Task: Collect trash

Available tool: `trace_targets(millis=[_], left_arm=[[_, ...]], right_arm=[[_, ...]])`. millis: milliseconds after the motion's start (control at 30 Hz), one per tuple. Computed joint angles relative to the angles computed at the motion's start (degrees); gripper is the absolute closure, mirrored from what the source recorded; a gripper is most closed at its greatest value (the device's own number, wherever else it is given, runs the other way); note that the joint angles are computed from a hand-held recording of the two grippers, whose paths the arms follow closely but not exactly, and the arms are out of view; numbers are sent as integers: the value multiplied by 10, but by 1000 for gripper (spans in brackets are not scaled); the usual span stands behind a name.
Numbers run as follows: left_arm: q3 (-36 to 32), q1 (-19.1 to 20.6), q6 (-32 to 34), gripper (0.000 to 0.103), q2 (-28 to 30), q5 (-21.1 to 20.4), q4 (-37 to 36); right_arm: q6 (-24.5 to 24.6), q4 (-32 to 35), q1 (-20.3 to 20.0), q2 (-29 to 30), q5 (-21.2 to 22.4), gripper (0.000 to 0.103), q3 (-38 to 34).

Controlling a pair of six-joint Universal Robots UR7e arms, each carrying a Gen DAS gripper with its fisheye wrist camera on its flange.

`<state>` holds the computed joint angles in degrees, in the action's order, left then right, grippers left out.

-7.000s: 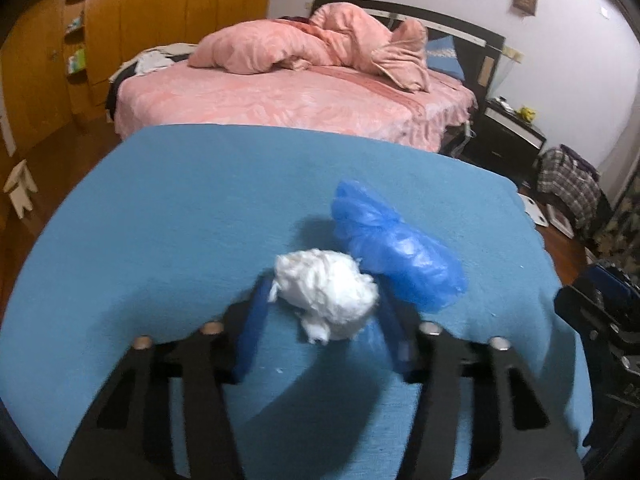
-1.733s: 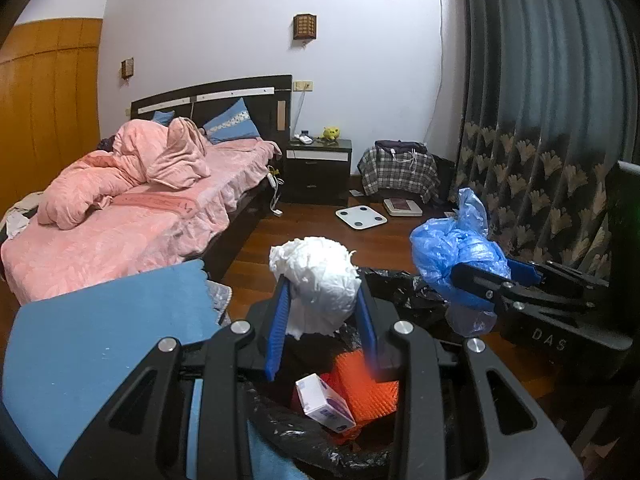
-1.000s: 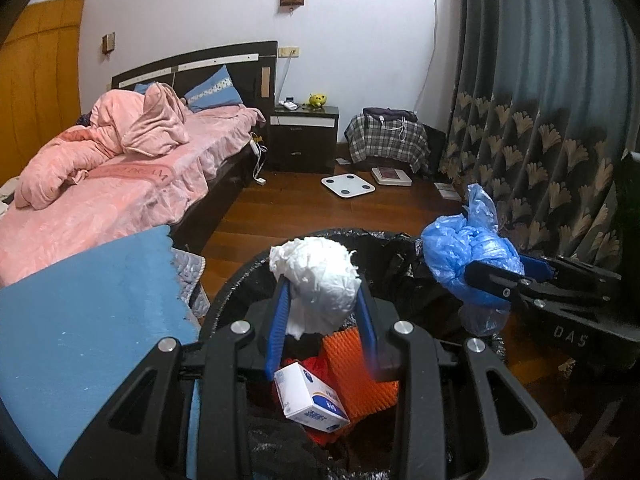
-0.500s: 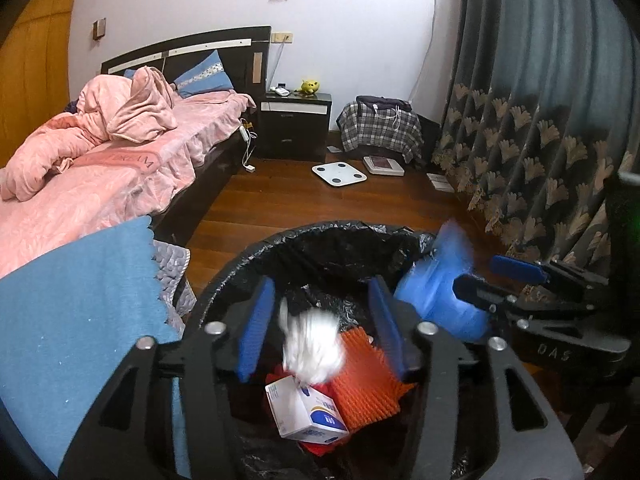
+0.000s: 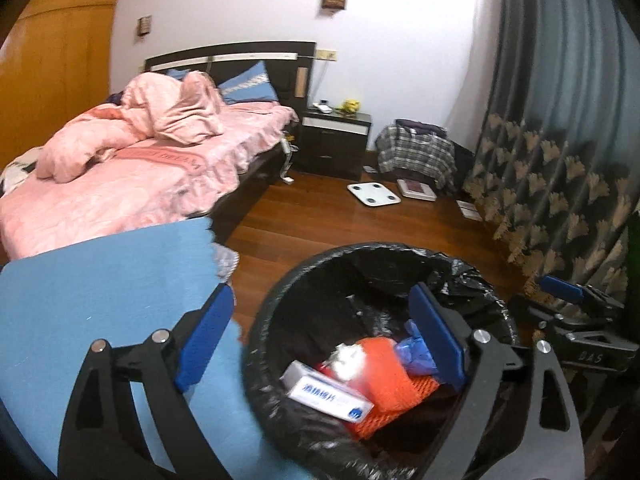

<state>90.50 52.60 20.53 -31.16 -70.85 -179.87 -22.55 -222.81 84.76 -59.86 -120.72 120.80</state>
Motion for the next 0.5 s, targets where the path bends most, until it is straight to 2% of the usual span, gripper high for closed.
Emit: trace_targets(millis=[200, 500], left_arm=[[46, -3, -4, 14, -38, 34, -21], [121, -13, -10, 12, -94, 59, -33]], right_arm=[[1, -5, 23, -1, -5, 6, 14], [26, 12, 59, -1, -23, 6, 36]])
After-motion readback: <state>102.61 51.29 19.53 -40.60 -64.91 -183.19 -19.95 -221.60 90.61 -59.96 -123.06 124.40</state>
